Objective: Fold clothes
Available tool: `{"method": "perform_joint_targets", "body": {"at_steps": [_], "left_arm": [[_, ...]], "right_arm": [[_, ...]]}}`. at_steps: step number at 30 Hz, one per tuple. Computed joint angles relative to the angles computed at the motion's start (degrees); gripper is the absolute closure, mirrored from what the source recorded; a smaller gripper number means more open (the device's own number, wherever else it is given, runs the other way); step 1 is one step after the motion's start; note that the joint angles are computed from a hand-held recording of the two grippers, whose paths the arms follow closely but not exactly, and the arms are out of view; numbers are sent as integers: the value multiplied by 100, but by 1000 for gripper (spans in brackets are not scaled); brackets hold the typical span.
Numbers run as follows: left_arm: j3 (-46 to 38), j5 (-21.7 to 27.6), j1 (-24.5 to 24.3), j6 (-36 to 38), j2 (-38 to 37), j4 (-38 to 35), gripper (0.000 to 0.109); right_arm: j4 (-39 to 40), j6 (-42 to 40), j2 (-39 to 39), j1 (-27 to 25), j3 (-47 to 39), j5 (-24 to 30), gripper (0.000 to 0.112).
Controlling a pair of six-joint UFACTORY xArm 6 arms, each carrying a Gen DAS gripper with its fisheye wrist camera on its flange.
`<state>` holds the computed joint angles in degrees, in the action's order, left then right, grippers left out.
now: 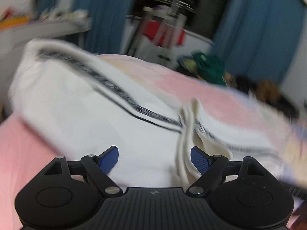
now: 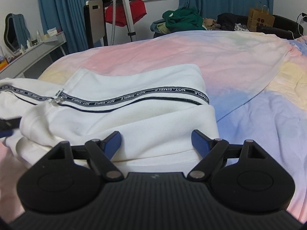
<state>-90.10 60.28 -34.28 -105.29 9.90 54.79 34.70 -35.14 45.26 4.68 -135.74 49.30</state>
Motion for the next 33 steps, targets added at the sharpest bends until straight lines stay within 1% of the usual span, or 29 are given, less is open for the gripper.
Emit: {"method": "perform_joint_targets", "body": {"at_steps": [3, 6, 7, 9, 11, 12, 16, 19, 20, 21, 22, 24, 25, 27, 28, 31, 33], "left_arm": [[858, 215, 78, -1504, -772, 56, 17], [1588, 327, 254, -2723, -1396, -296, 17], [1808, 307, 315, -3111, -1552, -369, 17], [2233, 73, 486, -3849, -1790, -326, 17], [2457, -155, 634, -4323, -1878, -118, 17], [2449, -167, 701, -4392, -1842, -13, 17], [2302, -410, 1115, -3928, -1632, 139, 17], [2273, -701, 1426, -3611, -1548, 250, 22], [2276, -818, 1519, -3565, -1531, 296, 27], [2291, -949, 1610, -3550, -1524, 341, 36], [2296, -1095, 1695, -3528, -1506, 363, 40], [2290, -1362, 1850, -3429, -1464, 392, 62], [2253, -1431, 1908, -3319, -1429, 384, 66], [2082, -1308, 1889, -3066, -1315, 365, 76], [1991, -1229, 1871, -2940, -1255, 358, 78], [1603, -799, 1701, -2600, -1052, 356, 85], [1287, -448, 1534, -2372, -890, 441, 88]], "right_arm": [[14, 32, 33, -21, -71, 63, 29], [-2, 69, 106, -33, -191, 125, 29], [-6, 69, 105, -34, -193, 131, 29], [-14, 85, 83, -30, -165, 126, 29], [-19, 108, 71, -29, -154, 125, 29], [-10, 103, 75, -32, -165, 127, 29], [85, 18, 98, -43, -222, 154, 29], [133, -54, 37, -22, -125, 40, 29], [179, -136, -35, -3, 1, -66, 29], [276, -273, -123, 16, 153, -187, 29], [400, -434, -205, 32, 286, -294, 29], [648, -756, -355, 66, 532, -485, 29], [762, -910, -423, 85, 646, -564, 30], [939, -1182, -550, 132, 861, -724, 30], [937, -1242, -596, 160, 944, -801, 30], [869, -1318, -634, 214, 1040, -924, 30], [755, -1256, -549, 222, 942, -850, 30]]}}
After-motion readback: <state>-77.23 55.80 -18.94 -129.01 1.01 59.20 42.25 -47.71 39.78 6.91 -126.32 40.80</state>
